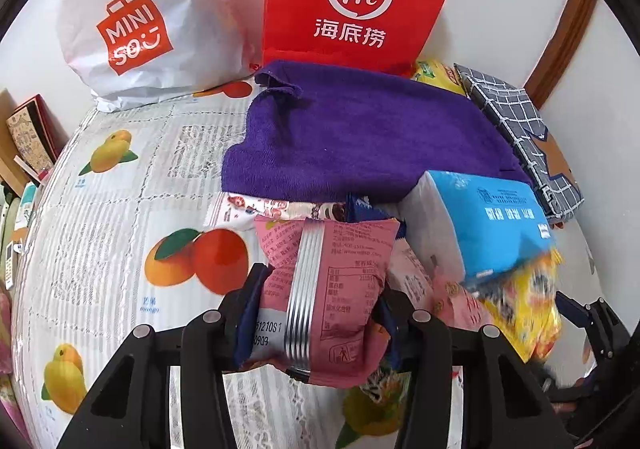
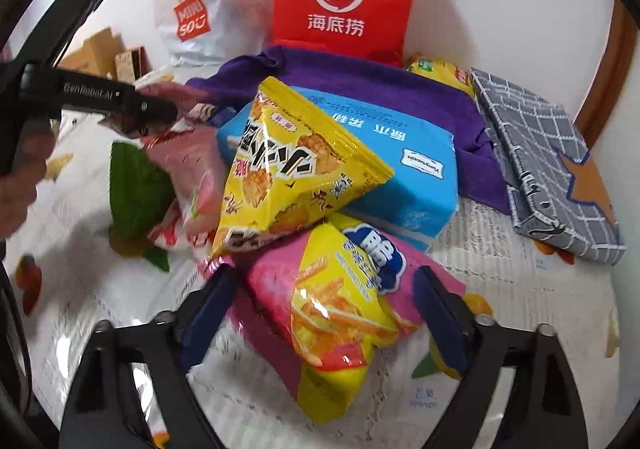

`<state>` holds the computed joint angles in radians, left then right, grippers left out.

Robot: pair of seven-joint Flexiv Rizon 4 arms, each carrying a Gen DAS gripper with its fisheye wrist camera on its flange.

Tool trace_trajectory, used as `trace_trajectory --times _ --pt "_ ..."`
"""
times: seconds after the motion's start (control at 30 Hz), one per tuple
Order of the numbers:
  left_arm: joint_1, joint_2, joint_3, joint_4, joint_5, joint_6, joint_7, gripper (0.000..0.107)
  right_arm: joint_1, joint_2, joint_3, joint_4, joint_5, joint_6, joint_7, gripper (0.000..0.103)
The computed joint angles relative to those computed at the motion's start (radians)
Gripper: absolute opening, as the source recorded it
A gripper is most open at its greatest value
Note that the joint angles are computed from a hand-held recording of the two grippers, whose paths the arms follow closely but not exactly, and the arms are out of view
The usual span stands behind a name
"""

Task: Organize snacks
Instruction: 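Lift both held snacks and carry them over the purple towel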

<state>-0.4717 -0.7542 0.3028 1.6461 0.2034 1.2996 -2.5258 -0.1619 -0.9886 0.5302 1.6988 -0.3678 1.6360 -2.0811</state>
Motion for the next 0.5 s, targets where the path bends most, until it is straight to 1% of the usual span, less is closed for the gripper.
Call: trace_trajectory --times 0.07,0.1,0.13,0.27,0.3,0.33,0.4,0.43,0.47,0.5 --pt "-0.014 0.010 0.010 0.015 0.006 0.009 -0.017 0.046 -0.023 0.013 0.013 0.011 0.008 -0.024 0.004 0.056" --pt "-0.022 0.015 0.016 0.023 0.010 0.015 -0.029 0.046 -0.044 0.016 0.031 0.016 0.017 -0.036 0.002 0.052" --pt "-0.035 0.022 0.026 0.033 0.017 0.024 -0.044 0.046 -0.054 0.023 0.035 0.024 0.028 -0.035 0.002 0.044" --pt "-0.071 0.043 0.049 0.058 0.039 0.032 -0.083 0.045 -0.071 0.044 0.028 0.063 0.058 0.006 0.014 0.039" --pt "-0.084 0.050 0.056 0.064 0.046 0.029 -0.094 0.045 -0.091 0.045 0.044 0.073 0.058 0.011 0.016 0.038" --pt "-0.092 0.055 0.060 0.068 0.054 0.026 -0.103 0.045 -0.106 0.045 0.057 0.078 0.054 0.009 0.018 0.035" --pt "-0.108 0.066 0.069 0.076 0.071 0.021 -0.125 0.045 -0.142 0.046 0.088 0.094 0.047 0.005 0.019 0.033" --pt "-0.118 0.074 0.073 0.085 0.080 0.021 -0.142 0.045 -0.163 0.045 0.106 0.103 0.043 0.004 0.016 0.030" --pt "-0.125 0.080 0.076 0.092 0.089 0.022 -0.157 0.045 -0.181 0.046 0.120 0.112 0.039 0.001 0.012 0.023" --pt "-0.132 0.087 0.079 0.097 0.098 0.022 -0.171 0.045 -0.192 0.049 0.128 0.119 0.037 0.002 0.012 0.023"
